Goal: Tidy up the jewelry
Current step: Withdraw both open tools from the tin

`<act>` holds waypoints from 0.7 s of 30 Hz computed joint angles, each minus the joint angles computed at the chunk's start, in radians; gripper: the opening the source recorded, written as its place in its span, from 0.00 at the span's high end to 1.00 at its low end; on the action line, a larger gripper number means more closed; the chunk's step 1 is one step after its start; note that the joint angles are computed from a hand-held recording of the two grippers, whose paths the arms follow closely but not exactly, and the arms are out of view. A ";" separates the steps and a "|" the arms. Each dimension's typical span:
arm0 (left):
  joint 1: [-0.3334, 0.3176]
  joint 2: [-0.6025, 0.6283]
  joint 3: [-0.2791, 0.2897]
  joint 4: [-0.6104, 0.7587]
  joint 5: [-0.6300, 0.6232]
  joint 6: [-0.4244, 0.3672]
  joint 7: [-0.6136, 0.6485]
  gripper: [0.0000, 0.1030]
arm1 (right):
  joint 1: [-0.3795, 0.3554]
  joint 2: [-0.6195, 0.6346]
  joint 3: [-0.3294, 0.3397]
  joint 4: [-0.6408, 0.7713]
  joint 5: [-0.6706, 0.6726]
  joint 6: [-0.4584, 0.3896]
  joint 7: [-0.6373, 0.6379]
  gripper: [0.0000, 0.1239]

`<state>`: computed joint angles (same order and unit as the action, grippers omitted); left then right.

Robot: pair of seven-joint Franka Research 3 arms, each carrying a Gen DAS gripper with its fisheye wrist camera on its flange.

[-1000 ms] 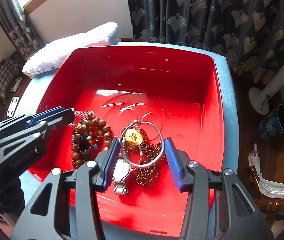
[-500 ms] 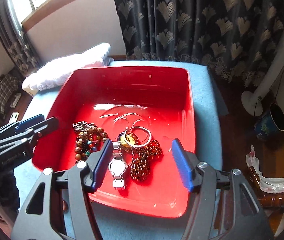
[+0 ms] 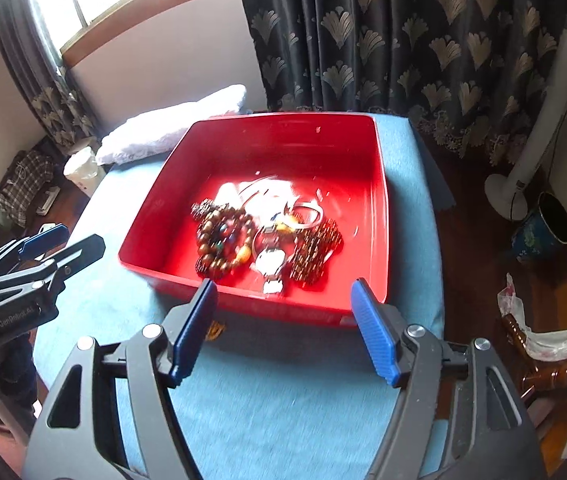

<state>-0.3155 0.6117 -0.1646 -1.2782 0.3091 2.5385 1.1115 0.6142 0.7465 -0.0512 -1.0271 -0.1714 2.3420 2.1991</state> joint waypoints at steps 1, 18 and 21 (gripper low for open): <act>0.001 -0.013 0.001 -0.020 0.000 0.002 -0.004 0.20 | 0.001 -0.010 0.003 -0.018 0.003 0.006 0.003 0.45; 0.035 -0.078 0.002 -0.190 0.019 -0.049 -0.051 0.19 | 0.010 0.074 0.049 0.052 0.088 -0.091 -0.018 0.46; 0.037 -0.077 0.003 -0.196 0.021 -0.053 -0.054 0.19 | 0.009 0.114 0.056 0.110 0.108 -0.118 -0.036 0.47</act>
<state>-0.2783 0.5351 -0.1618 -1.4746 0.3298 2.4853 1.0577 0.6230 0.8608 0.0048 -0.9174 -0.0634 2.2238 2.1634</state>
